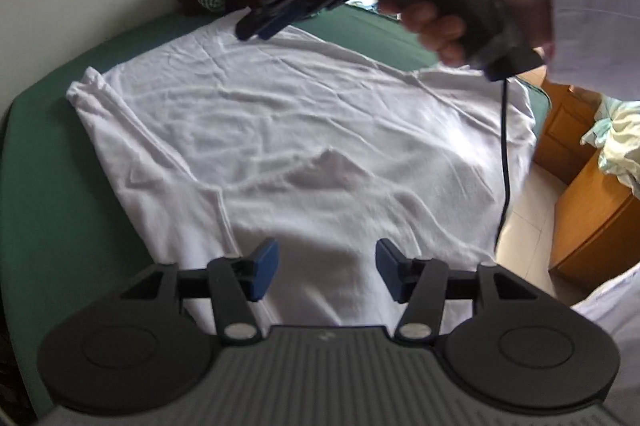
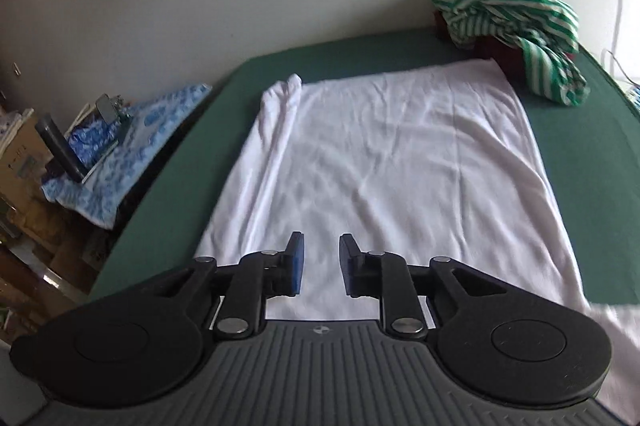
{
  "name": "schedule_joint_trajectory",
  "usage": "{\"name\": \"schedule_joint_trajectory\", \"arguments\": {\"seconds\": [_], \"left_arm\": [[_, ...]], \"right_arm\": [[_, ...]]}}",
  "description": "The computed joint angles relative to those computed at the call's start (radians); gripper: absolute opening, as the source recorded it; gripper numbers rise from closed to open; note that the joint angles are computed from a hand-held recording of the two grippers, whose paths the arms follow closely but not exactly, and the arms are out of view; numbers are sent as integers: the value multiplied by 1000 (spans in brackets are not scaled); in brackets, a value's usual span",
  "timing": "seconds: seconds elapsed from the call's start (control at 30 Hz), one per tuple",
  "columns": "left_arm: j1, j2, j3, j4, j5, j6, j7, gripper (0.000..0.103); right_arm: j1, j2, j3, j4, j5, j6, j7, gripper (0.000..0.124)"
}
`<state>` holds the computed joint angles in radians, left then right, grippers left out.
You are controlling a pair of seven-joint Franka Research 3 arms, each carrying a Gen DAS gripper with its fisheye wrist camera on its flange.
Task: Fold clothes
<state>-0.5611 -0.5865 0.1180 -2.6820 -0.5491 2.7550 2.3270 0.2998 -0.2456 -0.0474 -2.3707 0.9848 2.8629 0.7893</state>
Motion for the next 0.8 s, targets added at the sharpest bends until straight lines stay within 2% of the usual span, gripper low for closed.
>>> {"name": "schedule_joint_trajectory", "arguments": {"seconds": [0.07, 0.17, 0.2, 0.37, 0.5, 0.6, 0.67, 0.7, 0.77, 0.8], "left_arm": [[8, 95, -30, 55, -5, 66, -48, 60], [76, 219, -108, 124, 37, 77, -206, 57], [96, 229, -134, 125, 53, 86, -252, 54], [183, 258, -245, 121, 194, 132, -522, 54], [218, 268, -283, 128, 302, 145, -707, 53], [235, 273, -299, 132, 385, 149, -809, 53], [245, 270, -310, 131, 446, 148, -866, 53], [241, 270, -306, 133, 467, 144, -884, 53], [228, 273, -290, 140, 489, 131, -903, 53], [215, 275, -275, 145, 486, 123, -901, 51]], "right_arm": [[13, 143, -13, 153, 51, -9, -64, 24], [-22, 371, 16, 405, 39, -52, -63, 37], [-34, 433, 27, 476, 29, -66, -43, 39], [-76, 720, 77, 816, -46, -134, 113, 39], [-90, 894, 122, 1031, -104, -162, 224, 39], [-90, 966, 146, 1122, -176, -183, 262, 39], [-73, 993, 142, 1155, -253, -173, 275, 29], [-60, 997, 132, 1159, -299, -159, 278, 9], [-93, 982, 181, 1137, -297, -126, 248, 4], [-129, 966, 231, 1112, -266, -93, 208, 4]]}}
